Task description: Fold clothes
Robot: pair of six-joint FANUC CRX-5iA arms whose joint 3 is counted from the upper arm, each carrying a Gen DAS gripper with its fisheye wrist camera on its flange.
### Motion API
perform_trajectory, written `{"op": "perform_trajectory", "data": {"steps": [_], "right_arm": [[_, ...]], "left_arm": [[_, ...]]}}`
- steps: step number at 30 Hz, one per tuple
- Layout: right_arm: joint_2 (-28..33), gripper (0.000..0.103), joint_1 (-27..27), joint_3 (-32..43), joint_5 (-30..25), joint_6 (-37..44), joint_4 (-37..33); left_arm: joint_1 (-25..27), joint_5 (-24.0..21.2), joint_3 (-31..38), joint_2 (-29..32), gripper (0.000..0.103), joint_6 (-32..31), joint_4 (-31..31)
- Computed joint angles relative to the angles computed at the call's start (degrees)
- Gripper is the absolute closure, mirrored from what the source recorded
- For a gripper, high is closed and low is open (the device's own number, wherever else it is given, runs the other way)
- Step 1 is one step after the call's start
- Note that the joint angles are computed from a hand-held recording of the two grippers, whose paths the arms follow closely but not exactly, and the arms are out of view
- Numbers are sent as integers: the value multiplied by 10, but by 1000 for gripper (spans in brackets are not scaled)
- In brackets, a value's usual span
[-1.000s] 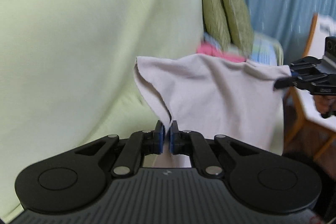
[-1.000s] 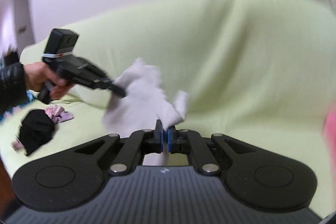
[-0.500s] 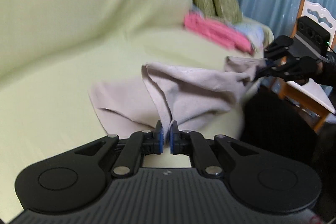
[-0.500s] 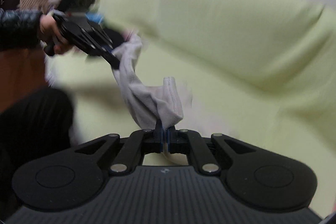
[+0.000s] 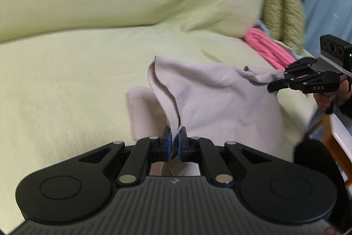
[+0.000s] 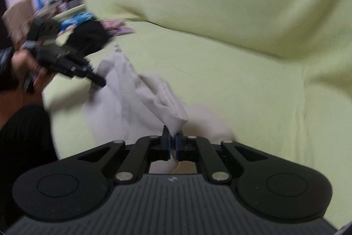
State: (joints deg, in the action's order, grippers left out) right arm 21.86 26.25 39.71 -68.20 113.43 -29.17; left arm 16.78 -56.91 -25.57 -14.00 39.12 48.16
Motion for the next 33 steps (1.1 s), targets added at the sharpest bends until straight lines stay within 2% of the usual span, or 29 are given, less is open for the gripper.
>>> {"op": "perform_trajectory", "data": {"steps": [4, 5, 7, 10, 13, 15, 16, 17, 18, 21, 23, 25, 28, 33], "right_arm": [[83, 97, -16, 66, -22, -95, -11], [88, 91, -17, 61, -15, -110, -13], [78, 86, -20, 29, 13, -131, -23], [58, 86, -25, -16, 57, -150, -60], [42, 95, -34, -56, 99, -175, -89], [32, 96, -36, -76, 116, -196, -88], [25, 95, -22, -87, 133, -218, -51], [18, 89, -6, -99, 152, -243, -8], [12, 86, 10, -111, 169, -271, 37], [-35, 85, 63, -187, 252, -325, 177], [-65, 85, 83, -227, 307, -316, 192], [-78, 85, 92, -237, 325, -275, 164], [-65, 85, 99, -209, 302, -182, 104], [-17, 85, 88, -147, 244, -91, 47]], "left_arm": [[-17, 15, 32, 54, 100, 42, -36], [-16, 16, 29, 54, 100, 41, -32], [-15, 11, 32, 53, 99, 48, -30], [-14, 13, 24, 49, 97, 58, -18], [-8, 21, 10, 46, 97, 57, 1], [-8, 27, 6, 44, 96, 59, 4], [-9, 30, 8, 45, 93, 61, 0], [-13, 36, 13, 42, 90, 67, -17], [-16, 42, 19, 38, 86, 73, -36], [-29, 72, 37, 10, 85, 96, -123], [-42, 93, 48, -12, 87, 107, -189], [-63, 118, 45, -27, 87, 93, -206], [-93, 120, 40, -19, 87, 30, -154], [-155, 142, 71, 40, 86, -12, -150]]}}
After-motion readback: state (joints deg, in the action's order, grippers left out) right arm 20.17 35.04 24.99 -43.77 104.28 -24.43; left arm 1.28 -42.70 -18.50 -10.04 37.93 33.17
